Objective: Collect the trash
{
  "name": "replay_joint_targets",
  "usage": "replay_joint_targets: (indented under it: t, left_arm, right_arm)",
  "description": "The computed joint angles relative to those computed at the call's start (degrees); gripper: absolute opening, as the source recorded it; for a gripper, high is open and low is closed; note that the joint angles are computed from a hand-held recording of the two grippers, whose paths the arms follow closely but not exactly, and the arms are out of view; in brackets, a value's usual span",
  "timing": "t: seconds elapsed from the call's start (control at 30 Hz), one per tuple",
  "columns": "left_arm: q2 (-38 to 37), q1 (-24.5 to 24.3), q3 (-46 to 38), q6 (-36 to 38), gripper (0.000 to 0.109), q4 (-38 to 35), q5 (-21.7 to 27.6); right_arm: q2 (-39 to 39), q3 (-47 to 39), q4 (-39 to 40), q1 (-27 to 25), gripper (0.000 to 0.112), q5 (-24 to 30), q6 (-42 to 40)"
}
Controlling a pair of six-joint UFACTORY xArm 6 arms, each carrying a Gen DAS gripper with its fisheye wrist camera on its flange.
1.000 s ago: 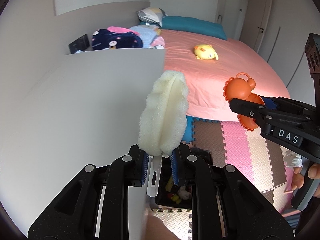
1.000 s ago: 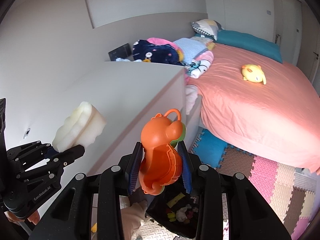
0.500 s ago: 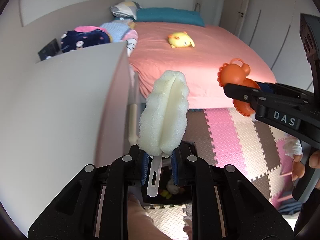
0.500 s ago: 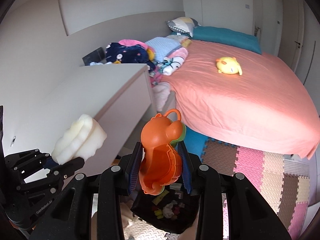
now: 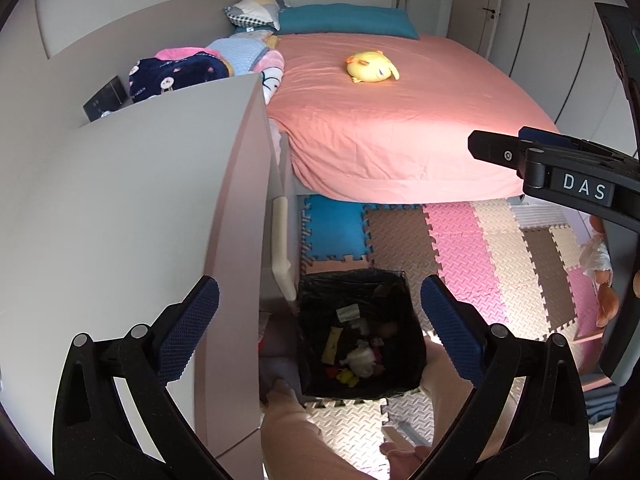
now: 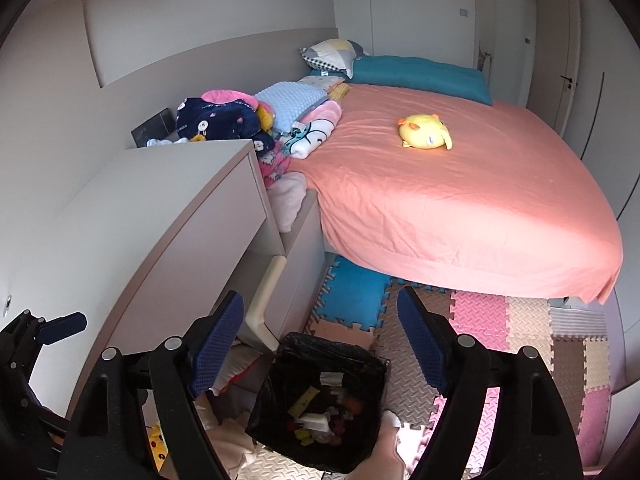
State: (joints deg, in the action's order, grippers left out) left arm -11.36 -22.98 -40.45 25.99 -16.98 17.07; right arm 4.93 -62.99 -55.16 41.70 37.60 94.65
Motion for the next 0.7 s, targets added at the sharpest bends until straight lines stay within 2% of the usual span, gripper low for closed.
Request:
replay_joint_targets:
  t: [0.33,0.7]
  left_arm:
    - [-0.19,-0.03,0.14,1.9,0.097,-1.86,-0.04]
    - [-0.28,0.07,0.18,0.26,0.097,-1.41,-0.3]
  right_arm:
    - [0.53,-1.21,0.34,0.64,0.079,0.32,-0.95]
    - [0.51,-1.49,0.44,1.07,0.079,0.61,-1.26]
